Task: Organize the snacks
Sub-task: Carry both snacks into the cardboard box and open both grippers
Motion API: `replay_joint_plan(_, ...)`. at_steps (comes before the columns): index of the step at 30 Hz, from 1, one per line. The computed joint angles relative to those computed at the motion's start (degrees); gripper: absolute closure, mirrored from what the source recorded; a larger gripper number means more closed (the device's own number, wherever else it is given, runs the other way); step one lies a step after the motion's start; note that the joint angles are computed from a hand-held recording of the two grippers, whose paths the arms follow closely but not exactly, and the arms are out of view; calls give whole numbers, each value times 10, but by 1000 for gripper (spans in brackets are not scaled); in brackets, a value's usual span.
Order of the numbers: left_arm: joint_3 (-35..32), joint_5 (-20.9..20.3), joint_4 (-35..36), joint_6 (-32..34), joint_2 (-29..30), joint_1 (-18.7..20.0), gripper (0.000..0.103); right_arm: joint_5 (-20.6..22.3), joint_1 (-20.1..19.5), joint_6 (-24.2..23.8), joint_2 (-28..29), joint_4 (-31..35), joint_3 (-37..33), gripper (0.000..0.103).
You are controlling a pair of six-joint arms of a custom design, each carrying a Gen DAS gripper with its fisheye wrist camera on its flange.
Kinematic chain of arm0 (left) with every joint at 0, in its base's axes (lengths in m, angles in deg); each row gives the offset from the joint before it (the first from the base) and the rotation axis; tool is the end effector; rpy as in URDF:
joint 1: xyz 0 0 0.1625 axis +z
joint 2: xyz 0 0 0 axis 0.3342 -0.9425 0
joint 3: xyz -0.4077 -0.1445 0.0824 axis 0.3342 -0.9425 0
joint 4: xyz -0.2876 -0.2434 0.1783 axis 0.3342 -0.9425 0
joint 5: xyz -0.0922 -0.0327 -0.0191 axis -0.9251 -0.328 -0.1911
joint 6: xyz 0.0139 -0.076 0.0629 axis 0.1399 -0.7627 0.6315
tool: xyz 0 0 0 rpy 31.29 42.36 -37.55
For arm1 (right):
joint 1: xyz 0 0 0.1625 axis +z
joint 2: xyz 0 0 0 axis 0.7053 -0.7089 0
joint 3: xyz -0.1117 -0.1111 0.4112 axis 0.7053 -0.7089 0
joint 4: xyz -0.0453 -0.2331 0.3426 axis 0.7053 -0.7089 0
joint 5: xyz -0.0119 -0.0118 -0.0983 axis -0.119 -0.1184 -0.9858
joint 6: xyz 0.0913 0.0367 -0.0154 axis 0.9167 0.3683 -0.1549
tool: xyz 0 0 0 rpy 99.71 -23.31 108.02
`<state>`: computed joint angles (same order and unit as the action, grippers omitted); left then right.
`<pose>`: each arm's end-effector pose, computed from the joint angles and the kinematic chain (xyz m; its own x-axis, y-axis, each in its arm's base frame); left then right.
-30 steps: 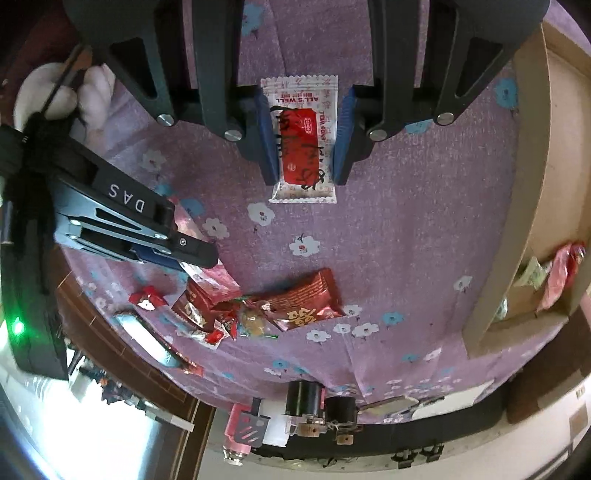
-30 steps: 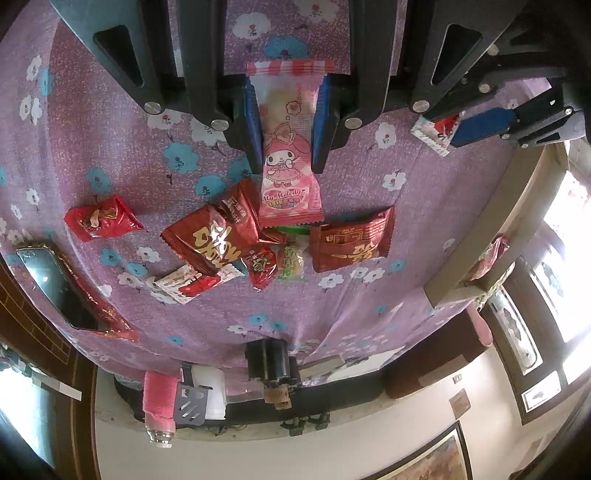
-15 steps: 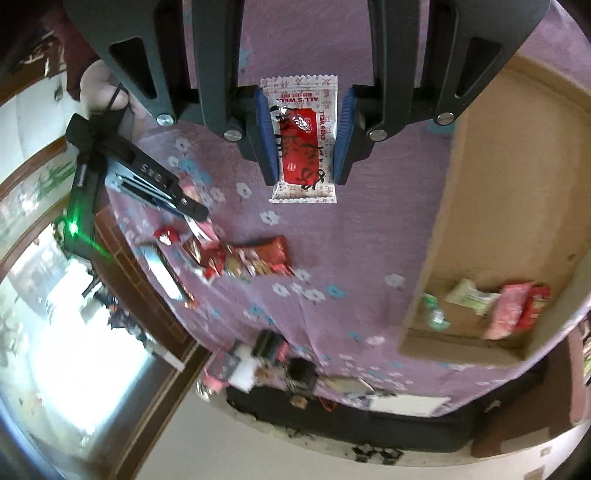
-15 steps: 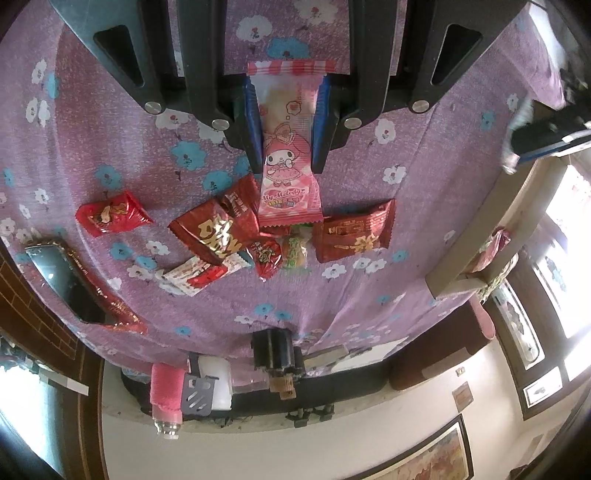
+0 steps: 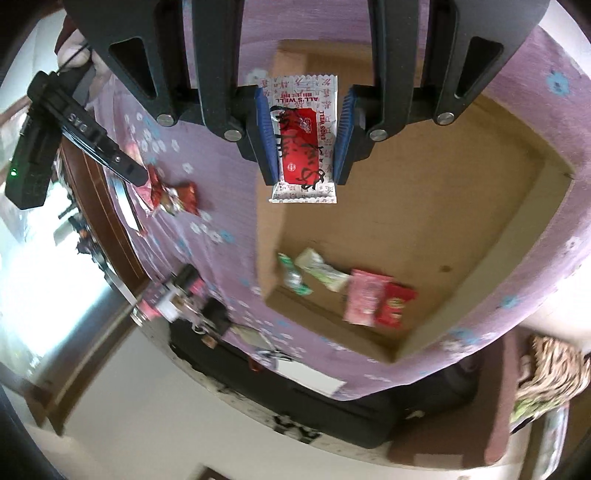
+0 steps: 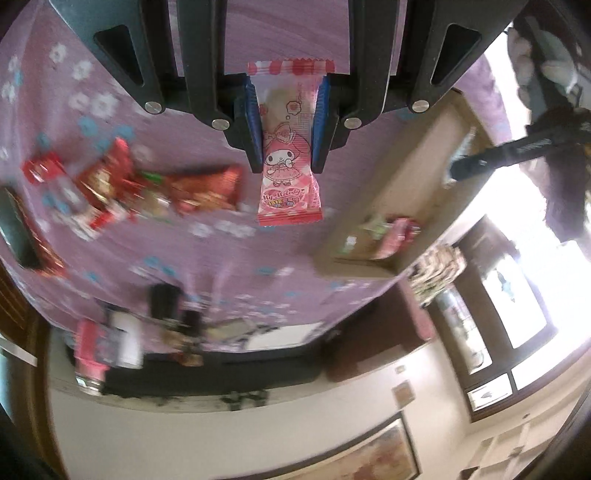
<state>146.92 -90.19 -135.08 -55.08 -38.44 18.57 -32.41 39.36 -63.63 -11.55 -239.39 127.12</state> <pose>-0.2417 -0.4399 0.0583 -0.9528 0.0039 -0.3034 0.1945 0.7753 -0.6009 0.0718 -0.4456 0.2692 -0.8244 -0.2534 0.5060 -0.5141 0.7093 -0.4823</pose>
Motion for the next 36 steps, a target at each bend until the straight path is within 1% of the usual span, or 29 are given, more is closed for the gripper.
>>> replay_joint_plan(3,1,6,8,2,-17,13,76,-7,31,8,29,26,-22,78)
replay_joint_plan(8,-30,35,56,23,-34,42,76,-20,77,22,96,71,-70,78)
replay_joint_plan(12,-65,26,89,35,-28,74,76,-35,101,30,154,91,-107,78)
replay_joint_plan(15,-91,14,129,34,-22,93,76,-38,107,37,187,118,-134,78)
replay_joint_plan(18,-124,5,187,27,-10,110,75,-49,114,38,214,131,-153,78)
replay_joint_plan(20,-146,8,228,12,-2,116,75,-60,117,32,232,140,-168,78)
replay_joint_plan(23,-173,18,270,2,9,125,75,-80,118,26,249,131,-180,78)
replay_joint_plan(30,-215,31,294,9,31,134,74,-111,114,28,275,112,-211,78)
replay_joint_plan(31,-217,32,293,9,32,135,72,-112,114,29,276,112,-216,78)
replay_joint_plan(34,-214,23,284,7,28,138,72,-118,115,31,281,109,-222,78)
replay_joint_plan(36,-206,14,284,-5,19,139,72,-123,117,22,286,99,-223,78)
